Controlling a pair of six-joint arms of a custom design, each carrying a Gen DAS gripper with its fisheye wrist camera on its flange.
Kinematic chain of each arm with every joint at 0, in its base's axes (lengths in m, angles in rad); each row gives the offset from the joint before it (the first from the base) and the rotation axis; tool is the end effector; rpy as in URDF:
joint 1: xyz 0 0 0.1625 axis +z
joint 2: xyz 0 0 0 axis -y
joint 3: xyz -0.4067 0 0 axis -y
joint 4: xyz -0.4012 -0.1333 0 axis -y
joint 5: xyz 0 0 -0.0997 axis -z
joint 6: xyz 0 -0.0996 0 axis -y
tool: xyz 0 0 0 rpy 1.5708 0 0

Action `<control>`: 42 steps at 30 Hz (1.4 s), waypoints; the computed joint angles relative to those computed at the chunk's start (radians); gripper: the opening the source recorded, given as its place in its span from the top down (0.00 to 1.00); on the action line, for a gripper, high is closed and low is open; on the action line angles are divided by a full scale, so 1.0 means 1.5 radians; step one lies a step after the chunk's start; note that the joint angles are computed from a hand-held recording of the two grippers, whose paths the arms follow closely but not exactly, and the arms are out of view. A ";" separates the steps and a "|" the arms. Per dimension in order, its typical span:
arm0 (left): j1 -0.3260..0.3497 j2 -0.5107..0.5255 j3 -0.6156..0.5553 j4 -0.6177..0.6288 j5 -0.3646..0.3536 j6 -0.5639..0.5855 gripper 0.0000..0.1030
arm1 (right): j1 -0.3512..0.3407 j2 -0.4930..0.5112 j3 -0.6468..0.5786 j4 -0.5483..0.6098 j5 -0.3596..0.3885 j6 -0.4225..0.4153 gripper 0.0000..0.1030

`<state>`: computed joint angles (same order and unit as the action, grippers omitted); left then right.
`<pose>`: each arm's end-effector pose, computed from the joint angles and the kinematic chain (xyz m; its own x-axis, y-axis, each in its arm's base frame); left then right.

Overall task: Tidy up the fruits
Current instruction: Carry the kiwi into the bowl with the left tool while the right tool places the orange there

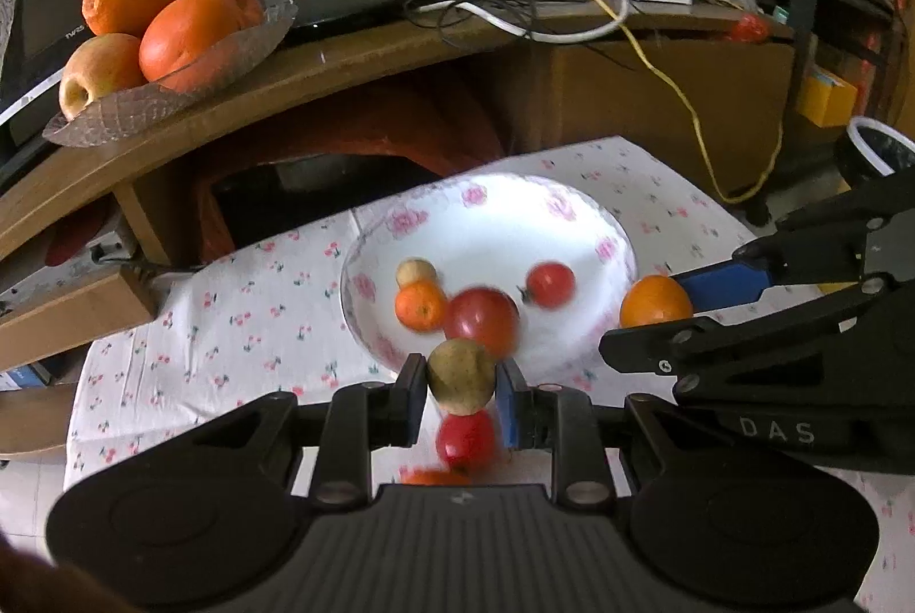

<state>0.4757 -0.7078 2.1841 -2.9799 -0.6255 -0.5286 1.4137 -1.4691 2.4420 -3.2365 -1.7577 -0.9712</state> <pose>-0.2953 -0.3929 -0.0374 -0.6371 0.2405 -0.7323 0.6551 0.6696 -0.3499 0.0498 -0.4193 0.2239 -0.6366 -0.4745 0.6080 -0.7179 0.6525 -0.2424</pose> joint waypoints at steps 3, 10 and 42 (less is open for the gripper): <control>0.017 0.014 -0.018 -0.014 0.006 0.031 0.69 | 0.001 0.027 -0.021 -0.006 -0.005 0.010 0.68; 0.052 0.038 -0.046 -0.019 0.001 0.057 0.69 | 0.000 0.077 -0.051 -0.018 -0.029 0.004 0.68; 0.082 0.095 -0.079 -0.192 0.028 0.189 0.70 | -0.002 0.156 -0.097 -0.065 -0.042 0.008 0.67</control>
